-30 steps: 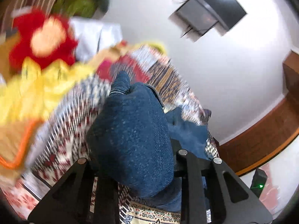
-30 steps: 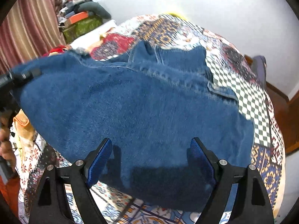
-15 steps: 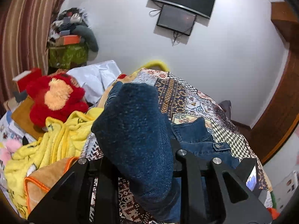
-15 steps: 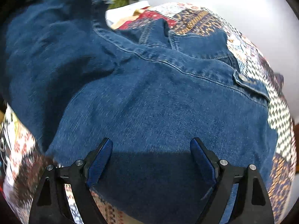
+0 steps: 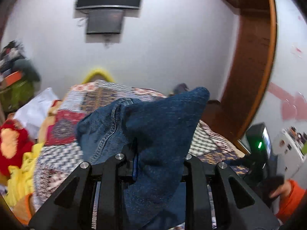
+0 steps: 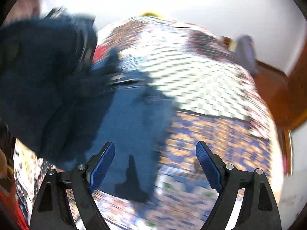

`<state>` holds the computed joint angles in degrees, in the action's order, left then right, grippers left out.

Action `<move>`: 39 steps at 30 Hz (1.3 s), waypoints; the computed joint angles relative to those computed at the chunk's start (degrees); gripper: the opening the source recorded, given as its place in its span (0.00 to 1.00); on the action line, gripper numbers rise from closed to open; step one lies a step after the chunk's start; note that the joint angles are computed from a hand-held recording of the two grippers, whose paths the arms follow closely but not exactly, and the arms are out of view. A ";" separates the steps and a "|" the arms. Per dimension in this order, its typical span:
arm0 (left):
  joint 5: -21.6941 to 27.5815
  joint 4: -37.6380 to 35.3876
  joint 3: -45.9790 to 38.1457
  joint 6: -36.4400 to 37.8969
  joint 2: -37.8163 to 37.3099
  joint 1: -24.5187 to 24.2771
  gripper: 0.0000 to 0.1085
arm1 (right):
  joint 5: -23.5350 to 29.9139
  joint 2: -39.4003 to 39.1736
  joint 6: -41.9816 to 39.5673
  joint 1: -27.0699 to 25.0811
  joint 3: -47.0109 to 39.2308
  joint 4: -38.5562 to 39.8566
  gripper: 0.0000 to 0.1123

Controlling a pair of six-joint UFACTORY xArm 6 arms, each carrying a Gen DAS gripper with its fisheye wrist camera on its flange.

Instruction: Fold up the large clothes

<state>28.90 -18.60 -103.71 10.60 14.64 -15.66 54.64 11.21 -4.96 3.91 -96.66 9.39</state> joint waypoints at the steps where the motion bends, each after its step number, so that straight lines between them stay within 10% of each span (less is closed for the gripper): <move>1: 1.13 -0.81 -1.26 0.59 0.97 -0.81 0.22 | -0.04 -1.51 1.03 -2.08 1.46 0.57 0.76; 14: 14.07 12.32 1.40 2.08 4.21 -9.58 0.25 | 1.17 -11.15 0.77 -12.17 11.07 4.32 0.76; 19: 16.46 11.45 6.52 6.39 0.60 -10.50 0.60 | 0.66 -13.18 -1.30 -10.62 12.65 4.75 0.76; 32: 11.96 9.92 16.75 4.00 -13.09 -1.87 0.93 | 0.77 -11.67 -5.63 -2.16 8.01 9.91 0.76; 39: 12.78 14.15 15.60 -1.40 -10.81 2.83 0.93 | 3.21 -4.78 -3.70 3.25 4.99 6.54 0.76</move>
<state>41.68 -4.45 -88.11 9.20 3.83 -12.83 57.85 6.44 -8.67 7.16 -91.66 15.92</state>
